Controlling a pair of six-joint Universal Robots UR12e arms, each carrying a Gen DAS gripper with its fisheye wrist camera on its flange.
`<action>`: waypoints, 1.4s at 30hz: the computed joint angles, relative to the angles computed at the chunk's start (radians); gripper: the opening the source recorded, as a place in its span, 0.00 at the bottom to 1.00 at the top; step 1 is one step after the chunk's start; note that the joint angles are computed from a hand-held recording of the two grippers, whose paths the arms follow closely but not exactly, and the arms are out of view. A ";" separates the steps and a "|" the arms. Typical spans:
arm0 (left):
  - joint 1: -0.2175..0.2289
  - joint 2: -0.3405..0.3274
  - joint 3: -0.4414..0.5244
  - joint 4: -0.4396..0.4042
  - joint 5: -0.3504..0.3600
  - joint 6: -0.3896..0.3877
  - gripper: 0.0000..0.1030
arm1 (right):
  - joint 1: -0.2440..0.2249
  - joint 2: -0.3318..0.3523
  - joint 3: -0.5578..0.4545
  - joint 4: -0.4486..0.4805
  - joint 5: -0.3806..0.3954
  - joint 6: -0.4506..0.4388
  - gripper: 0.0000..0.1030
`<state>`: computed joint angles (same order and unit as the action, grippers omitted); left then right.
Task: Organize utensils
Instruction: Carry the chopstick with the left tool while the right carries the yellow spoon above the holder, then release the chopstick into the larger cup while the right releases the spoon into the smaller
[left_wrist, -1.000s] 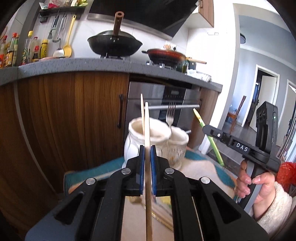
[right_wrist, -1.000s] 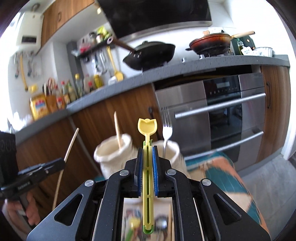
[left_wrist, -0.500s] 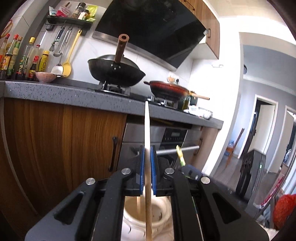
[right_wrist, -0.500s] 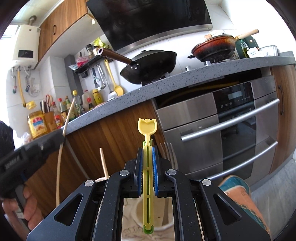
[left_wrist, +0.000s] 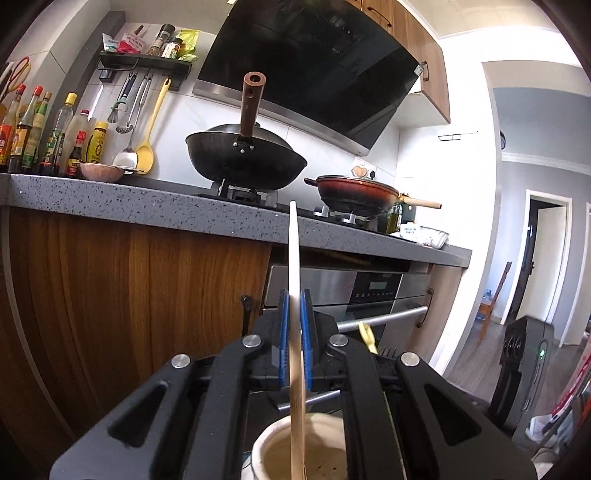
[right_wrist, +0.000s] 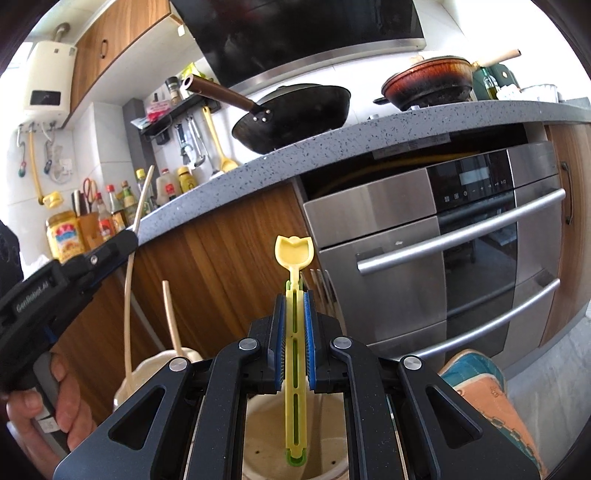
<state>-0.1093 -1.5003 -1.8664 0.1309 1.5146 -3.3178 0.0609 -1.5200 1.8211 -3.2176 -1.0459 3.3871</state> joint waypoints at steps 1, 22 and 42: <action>0.001 0.002 -0.007 0.003 0.000 0.003 0.06 | 0.002 0.000 0.002 0.001 -0.005 -0.009 0.10; 0.015 0.102 -0.082 -0.179 -0.046 0.076 0.06 | -0.005 -0.104 0.094 0.090 -0.074 -0.158 0.10; 0.024 0.121 -0.091 -0.248 -0.076 0.073 0.26 | -0.002 -0.120 0.103 0.172 -0.111 -0.185 0.10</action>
<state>-0.0848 -1.3798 -1.9573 -0.1171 1.4389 -3.2446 0.0592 -1.6400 1.9243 -3.0457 -1.1570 3.2017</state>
